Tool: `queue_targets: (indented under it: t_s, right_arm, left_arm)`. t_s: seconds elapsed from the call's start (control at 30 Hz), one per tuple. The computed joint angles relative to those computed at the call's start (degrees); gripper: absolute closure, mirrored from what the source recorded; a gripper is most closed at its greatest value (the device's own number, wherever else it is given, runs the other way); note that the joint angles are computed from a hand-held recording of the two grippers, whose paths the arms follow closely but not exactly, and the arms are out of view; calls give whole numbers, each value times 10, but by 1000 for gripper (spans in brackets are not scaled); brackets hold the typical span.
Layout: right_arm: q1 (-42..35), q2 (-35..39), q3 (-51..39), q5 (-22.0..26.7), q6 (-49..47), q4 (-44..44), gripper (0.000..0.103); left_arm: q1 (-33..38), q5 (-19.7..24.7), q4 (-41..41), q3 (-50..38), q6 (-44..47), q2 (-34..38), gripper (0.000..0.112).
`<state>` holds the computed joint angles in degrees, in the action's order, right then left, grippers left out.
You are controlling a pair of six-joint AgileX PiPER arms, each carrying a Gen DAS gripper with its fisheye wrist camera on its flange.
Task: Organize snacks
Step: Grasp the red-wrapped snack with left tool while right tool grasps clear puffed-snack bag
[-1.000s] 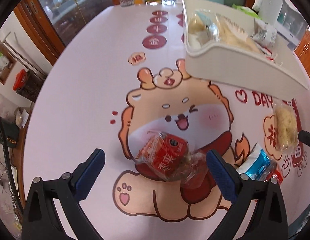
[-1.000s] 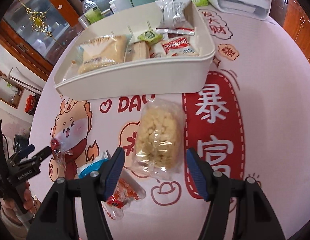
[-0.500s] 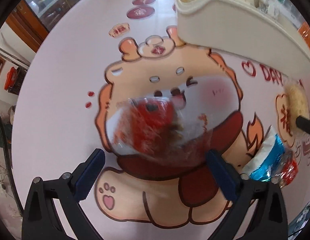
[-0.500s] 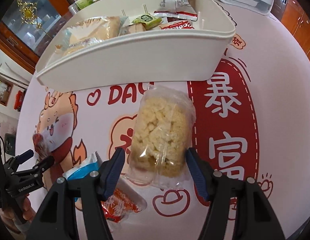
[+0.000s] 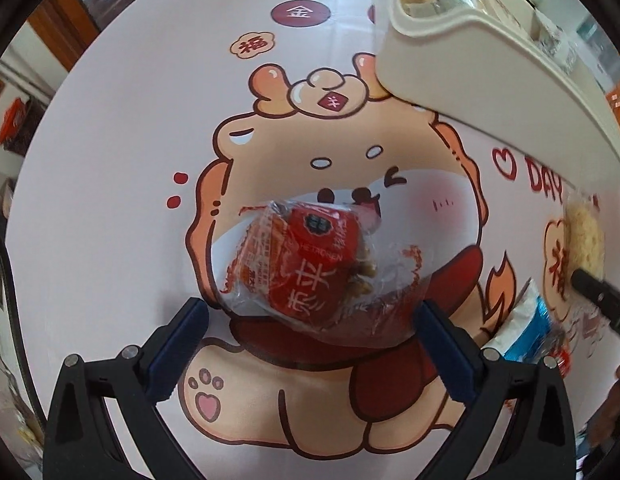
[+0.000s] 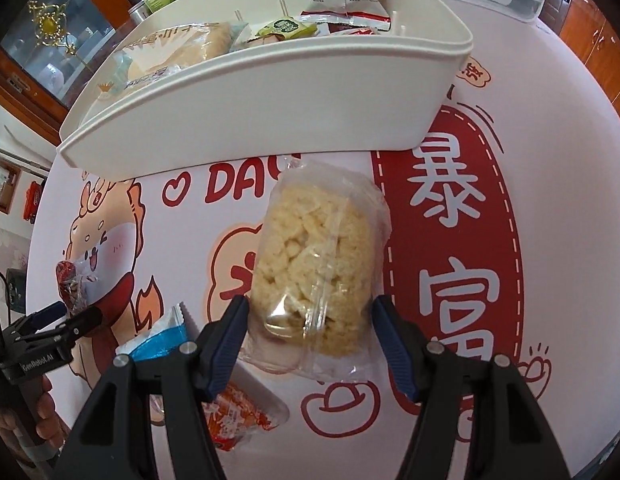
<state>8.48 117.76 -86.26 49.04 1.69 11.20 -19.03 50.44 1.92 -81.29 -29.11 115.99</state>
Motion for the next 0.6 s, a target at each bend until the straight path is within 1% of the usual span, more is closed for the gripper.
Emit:
queue_targets:
  t_s: [0.1, 0.23, 0.3, 0.33, 0.37, 0.4, 0.43, 0.47, 0.5, 0.57, 0.6]
  right_arm:
    - [-3, 1, -1, 5, -4, 9, 38]
    - [-2, 7, -16, 16, -1, 4, 37]
    - [0, 10, -20, 14, 1, -4, 37]
    - [4, 10, -19, 10, 7, -12, 38]
    - [10, 9, -16, 5, 13, -21, 42]
    - [14, 7, -12, -1, 17, -27, 45]
    - [18, 3, -7, -10, 18, -35, 45]
    - [20, 2, -3, -15, 18, -41, 46]
    - [22, -2, 3, -22, 19, -45, 46]
    - [24, -9, 15, -35, 18, -50, 47]
    - [25, -9, 16, -36, 18, -49, 47]
  left_arm:
    - [18, 14, -15, -11, 4, -2, 10]
    - [25, 24, -10, -28, -3, 10, 10]
    - [15, 34, 26, -51, -23, 24, 20]
    - [1, 30, 56, -53, -42, 25, 32]
    - [-5, 15, 67, -45, -46, 20, 51]
    - [-8, 4, 71, -40, -37, 15, 55]
    - [-12, 6, 75, -43, -35, 17, 66]
    - [-14, -10, 78, -33, -35, 10, 106]
    - [-16, -13, 77, -33, -27, 9, 109]
    - [-15, -14, 65, -32, -20, 9, 110]
    - [-16, -28, 66, -20, -24, 1, 110]
